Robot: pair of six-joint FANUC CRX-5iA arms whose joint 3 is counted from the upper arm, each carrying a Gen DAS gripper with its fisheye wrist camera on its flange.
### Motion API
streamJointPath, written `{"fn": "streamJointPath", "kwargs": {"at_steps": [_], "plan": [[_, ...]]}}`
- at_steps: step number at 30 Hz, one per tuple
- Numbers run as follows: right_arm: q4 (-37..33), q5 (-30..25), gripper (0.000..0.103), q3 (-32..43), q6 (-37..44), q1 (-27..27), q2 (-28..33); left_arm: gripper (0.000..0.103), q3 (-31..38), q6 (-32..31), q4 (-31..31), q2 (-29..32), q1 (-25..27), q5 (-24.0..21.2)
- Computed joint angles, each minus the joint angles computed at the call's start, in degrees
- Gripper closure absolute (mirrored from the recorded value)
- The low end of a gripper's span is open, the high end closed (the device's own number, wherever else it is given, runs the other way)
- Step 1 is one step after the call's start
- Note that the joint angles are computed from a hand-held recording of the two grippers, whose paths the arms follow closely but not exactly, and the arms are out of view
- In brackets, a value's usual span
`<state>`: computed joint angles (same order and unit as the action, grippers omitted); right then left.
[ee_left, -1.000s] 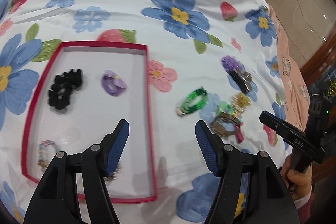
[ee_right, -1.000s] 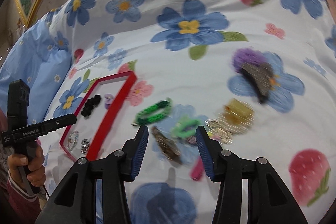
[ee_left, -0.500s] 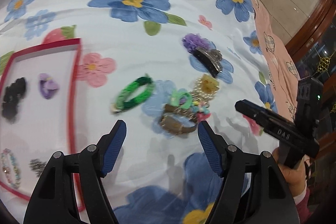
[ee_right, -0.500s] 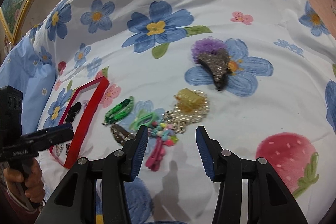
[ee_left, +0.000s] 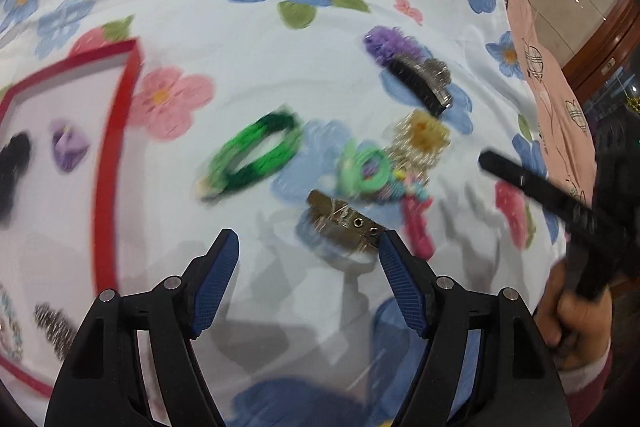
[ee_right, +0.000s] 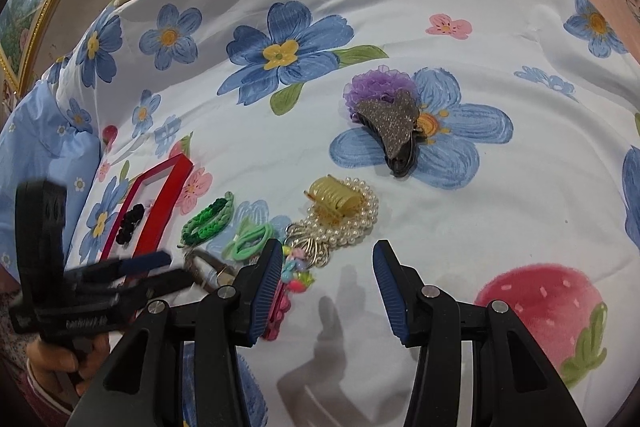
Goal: Organize jewelry
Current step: 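Grasp the gold watch with the left tool while the right tool grasps the yellow claw clip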
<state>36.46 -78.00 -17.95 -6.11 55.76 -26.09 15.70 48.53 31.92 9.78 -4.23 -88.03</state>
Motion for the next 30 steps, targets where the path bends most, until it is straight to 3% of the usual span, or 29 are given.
{"fn": "streamJointPath", "kwargs": {"at_steps": [7, 14, 16, 18, 19, 23, 27, 28, 30], "plan": [[-1.34, 2.93, 0.053, 0.18, 2.59, -3.39, 1.39, 0.029, -0.25, 0.41, -0.93, -0.03, 3.41, -1.05], [-1.91, 3.88, 0.053, 0.53, 4.70, -5.20, 2.56, 0.030, 0.43, -2.06, -2.19, 0.61, -0.25, 1.03], [-2.03, 3.62, 0.053, 0.81, 5.82, -5.74, 2.91, 0.035, 0.37, -3.69, -3.53, 0.50, -1.60, 2.20], [-2.27, 3.83, 0.053, 0.90, 6.87, -6.35, 2.97, 0.059, 0.44, -5.69, -4.93, 0.74, -2.78, 2.42], [-2.42, 3.85, 0.053, 1.09, 7.59, -6.69, 3.14, 0.063, 0.61, -6.27, -5.43, 1.02, -3.10, 2.14], [-3.56, 3.84, 0.054, 2.08, 11.77, -7.99, 4.53, 0.068, 0.14, -8.46, -6.13, 0.95, -3.74, 2.84], [-5.65, 3.98, 0.057, 2.97, 15.10, -9.78, 6.30, 0.095, 0.48, -8.81, -4.90, 1.56, -3.30, 1.62], [-5.84, 3.64, 0.064, 3.19, 15.67, -9.99, 6.77, 0.097, 0.35, -9.12, -4.59, 1.53, -3.19, 1.46], [-5.88, 3.86, 0.067, 3.12, 16.04, -10.17, 6.97, 0.100, -0.01, -9.84, -3.86, 1.44, -2.89, 0.95]]}}
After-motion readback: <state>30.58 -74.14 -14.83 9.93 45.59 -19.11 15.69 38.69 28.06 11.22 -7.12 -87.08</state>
